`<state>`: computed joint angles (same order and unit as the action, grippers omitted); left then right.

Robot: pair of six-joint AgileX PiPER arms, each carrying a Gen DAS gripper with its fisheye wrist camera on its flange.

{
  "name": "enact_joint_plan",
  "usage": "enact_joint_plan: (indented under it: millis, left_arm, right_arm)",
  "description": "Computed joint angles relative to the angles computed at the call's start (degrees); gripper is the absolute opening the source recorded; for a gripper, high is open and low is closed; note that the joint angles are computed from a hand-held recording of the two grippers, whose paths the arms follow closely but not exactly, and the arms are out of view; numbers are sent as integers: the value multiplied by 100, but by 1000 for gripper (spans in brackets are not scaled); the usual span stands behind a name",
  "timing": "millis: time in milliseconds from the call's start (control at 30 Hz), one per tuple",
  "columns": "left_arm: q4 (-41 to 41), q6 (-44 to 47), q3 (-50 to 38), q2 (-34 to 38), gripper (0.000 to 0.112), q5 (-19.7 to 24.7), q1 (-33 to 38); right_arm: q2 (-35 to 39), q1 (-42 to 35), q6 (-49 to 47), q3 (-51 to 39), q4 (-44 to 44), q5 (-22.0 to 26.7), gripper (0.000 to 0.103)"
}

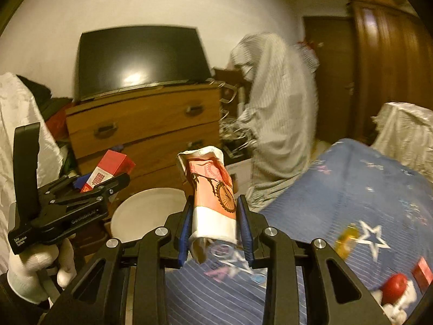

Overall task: Collect trash
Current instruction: 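Carry the red pack and orange wrapper over the white bucket with both tools, then open both tools to drop the red pack and wrapper into the bucket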

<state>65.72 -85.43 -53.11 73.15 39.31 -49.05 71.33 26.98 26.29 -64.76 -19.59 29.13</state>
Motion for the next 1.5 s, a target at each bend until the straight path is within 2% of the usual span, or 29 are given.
enact_joint_plan:
  millis: [100, 200, 267, 367, 567, 933, 1333, 1433, 1500]
  left_arm:
    - [-601, 695, -31, 32, 57, -458, 656]
    - [-1314, 1575, -156, 248, 57, -872, 1293]
    - [-1821, 2211, -266, 472, 57, -1081, 1642]
    - [-2397, 2847, -336, 744, 57, -1364, 2030]
    - [-3002, 3448, -339, 1180, 57, -1726, 2436]
    - [-3472, 3971, -364, 1602, 57, -2088, 2812]
    - [-3453, 4007, -425, 1684, 58, -2089, 2865]
    - [-3270, 3846, -486, 1749, 66, -1994, 2891]
    - [-3096, 3665, -462, 1749, 73, -2007, 2922]
  right_arm:
    - [979, -45, -709, -895, 787, 162, 32]
    - [2166, -44, -1326, -2175, 1500, 704, 32]
    - [2673, -70, -1572, -2622, 1856, 909, 32]
    - [3660, -72, -1751, -3754, 2189, 1502, 32]
    - [4496, -132, -1846, -4538, 2437, 1882, 33]
    - [4568, -311, -2178, -4211, 2661, 1609, 34]
    - [4719, -305, -2214, -4380, 2646, 1615, 37]
    - [4707, -328, -2192, -4352, 2645, 1540, 46]
    - [4648, -371, -2201, -4257, 2709, 1458, 46]
